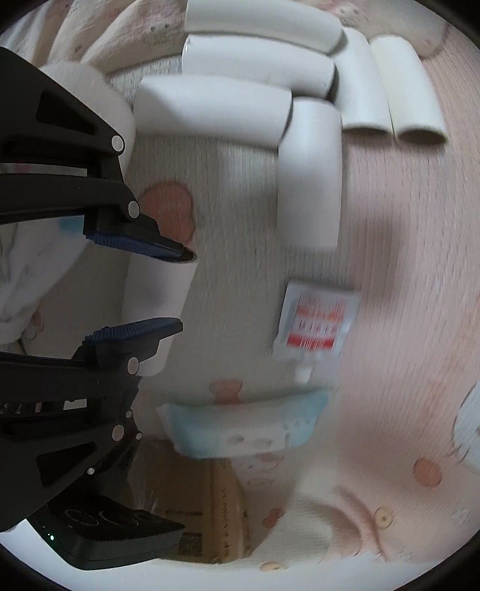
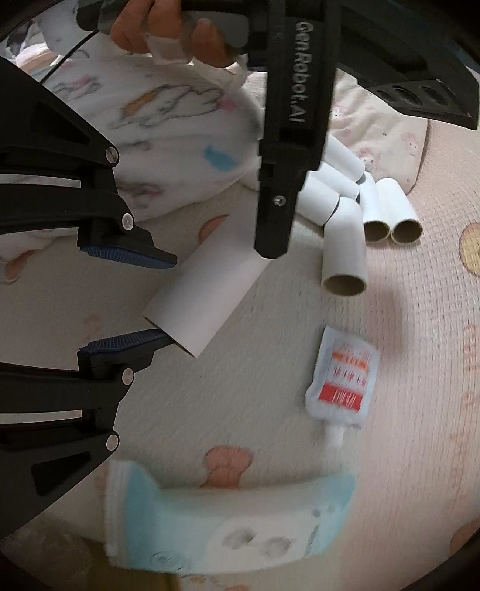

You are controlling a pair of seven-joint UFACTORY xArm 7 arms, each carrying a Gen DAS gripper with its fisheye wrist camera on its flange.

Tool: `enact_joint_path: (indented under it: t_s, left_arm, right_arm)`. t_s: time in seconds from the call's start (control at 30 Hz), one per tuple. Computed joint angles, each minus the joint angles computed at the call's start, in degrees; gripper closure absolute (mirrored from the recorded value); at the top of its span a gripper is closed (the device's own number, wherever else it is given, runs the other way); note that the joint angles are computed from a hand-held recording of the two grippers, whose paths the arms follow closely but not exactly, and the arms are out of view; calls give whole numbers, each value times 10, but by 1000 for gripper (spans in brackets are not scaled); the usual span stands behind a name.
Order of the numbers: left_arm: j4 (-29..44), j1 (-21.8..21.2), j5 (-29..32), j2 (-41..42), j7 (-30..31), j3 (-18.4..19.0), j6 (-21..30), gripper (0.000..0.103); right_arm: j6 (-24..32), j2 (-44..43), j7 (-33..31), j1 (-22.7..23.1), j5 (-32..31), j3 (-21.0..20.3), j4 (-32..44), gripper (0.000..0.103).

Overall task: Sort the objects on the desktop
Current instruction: 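Lower the open right gripper over a lone white tube beside the pile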

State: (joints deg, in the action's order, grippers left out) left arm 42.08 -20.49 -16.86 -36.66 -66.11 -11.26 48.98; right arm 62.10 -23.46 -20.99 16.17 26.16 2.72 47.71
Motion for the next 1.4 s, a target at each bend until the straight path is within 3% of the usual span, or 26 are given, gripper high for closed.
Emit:
enact_joint_path:
  t_s: [0.2,0.37,0.67,0.83,1.1,1.13,1.23,1.3,1.33,1.4]
  left_arm:
    - [49,-12,14,54,2,-26,-28,66]
    - [90,-26,35,105,-10,-48,-59,66]
    - [163,-51,108,197,-39,-78,-33,66]
    - [159,-68,118,202,-56,-75,-40,66]
    - [140,-46,181,135,-190,-109,-26,66]
    - [139,-44,189,126,-206,-115,-20,68]
    - [145,-36,214,114,-245,-134,13,96]
    - [132,-39,207,114,-267,-135,-9,96]
    - [114,-44,195,107,-284,-132,-34,96]
    - [99,-42,190,110,-316,-139,-60,96]
  right_arm:
    - [31,-65,16,-23,-15,-21,-33,71]
    - [42,-124,27,-47,-62,-24,-67,71]
    - [80,-188,48,-87,-71,-62,-119,71]
    - [92,-203,51,-97,-71,-71,-129,71]
    - [62,-239,38,-93,-58,-76,-108,71]
    - [56,-241,36,-92,-56,-78,-104,71]
    - [35,-230,30,-89,-69,-68,-98,72]
    - [13,-220,32,-93,-90,-52,-100,72]
    - [5,-214,29,-90,-95,-50,-100,81]
    - [5,-194,26,-84,-104,-47,-95,84]
